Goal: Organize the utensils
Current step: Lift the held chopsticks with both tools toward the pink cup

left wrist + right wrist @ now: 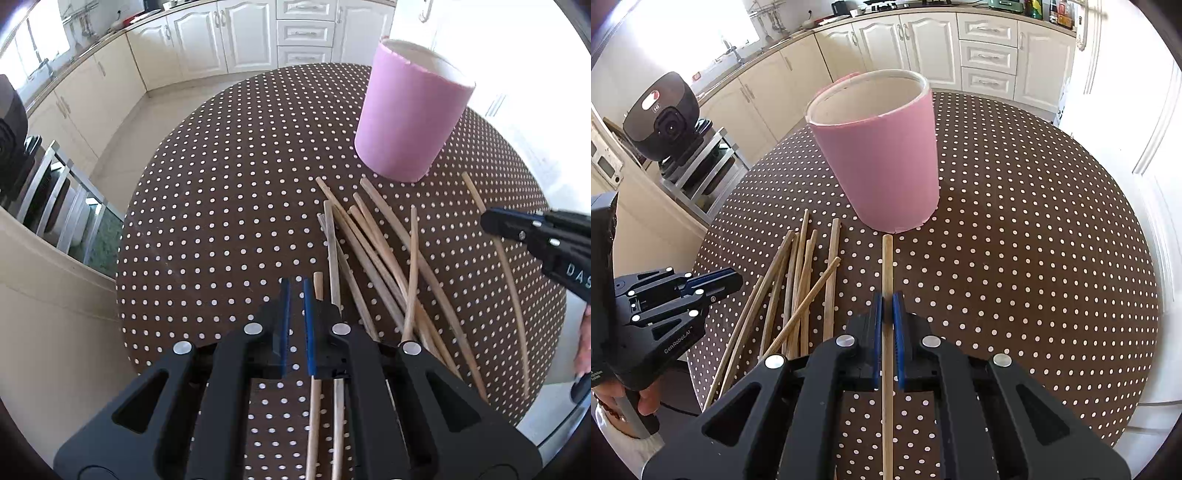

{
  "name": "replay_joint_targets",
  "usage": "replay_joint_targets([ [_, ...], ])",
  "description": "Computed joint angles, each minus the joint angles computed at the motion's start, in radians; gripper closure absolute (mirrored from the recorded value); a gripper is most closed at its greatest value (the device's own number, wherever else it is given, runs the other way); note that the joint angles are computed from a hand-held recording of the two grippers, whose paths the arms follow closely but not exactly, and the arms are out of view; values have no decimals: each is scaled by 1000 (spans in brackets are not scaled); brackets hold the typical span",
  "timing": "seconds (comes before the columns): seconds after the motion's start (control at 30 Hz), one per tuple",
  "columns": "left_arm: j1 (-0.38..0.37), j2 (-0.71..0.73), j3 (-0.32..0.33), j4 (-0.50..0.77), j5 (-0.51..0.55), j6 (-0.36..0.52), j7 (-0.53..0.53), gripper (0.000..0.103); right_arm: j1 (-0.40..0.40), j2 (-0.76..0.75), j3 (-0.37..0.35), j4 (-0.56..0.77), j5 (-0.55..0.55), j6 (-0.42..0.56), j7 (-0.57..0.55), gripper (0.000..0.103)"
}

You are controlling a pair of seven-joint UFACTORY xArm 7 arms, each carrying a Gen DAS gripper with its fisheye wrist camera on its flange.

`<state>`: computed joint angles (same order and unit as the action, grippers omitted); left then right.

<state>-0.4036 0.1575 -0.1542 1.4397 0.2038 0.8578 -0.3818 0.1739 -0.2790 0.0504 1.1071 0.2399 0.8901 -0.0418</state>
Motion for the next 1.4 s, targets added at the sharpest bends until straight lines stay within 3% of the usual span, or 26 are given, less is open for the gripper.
replay_joint_targets([
  [0.17, 1, 29, 1, 13, -5, 62, 50, 92, 11, 26, 5, 12, 14, 4, -7, 98],
  [0.27, 5, 10, 3, -18, -12, 42, 56, 82, 13, 30, 8, 7, 18, 3, -7, 98],
  [0.33, 10, -12, -1, -43, -33, 32, 72, 56, 15, 33, 7, 6, 21, 4, -11, 98],
  [0.37, 5, -24, -2, -54, -14, 24, 62, 53, 15, 34, 7, 5, 23, 3, -12, 98],
  [0.7, 5, -59, -14, -95, -10, 12, 68, 57, 11, 27, -2, -11, 42, 4, -23, 98],
  [0.8, -9, -83, -26, -110, 1, 32, 41, 66, 9, 25, -5, -16, 51, 6, -27, 98],
  [0.93, -21, -93, -37, -120, 40, 48, 15, 66, 7, 24, -8, -18, 59, 9, -32, 98],
  [1.13, -20, -128, -45, -161, -35, 19, 35, 66, 4, 22, -8, -18, 62, 19, -39, 98],
  [1.4, -33, -166, -69, -175, -15, 46, 17, 66, 3, 26, -9, -21, 72, 18, -39, 98],
])
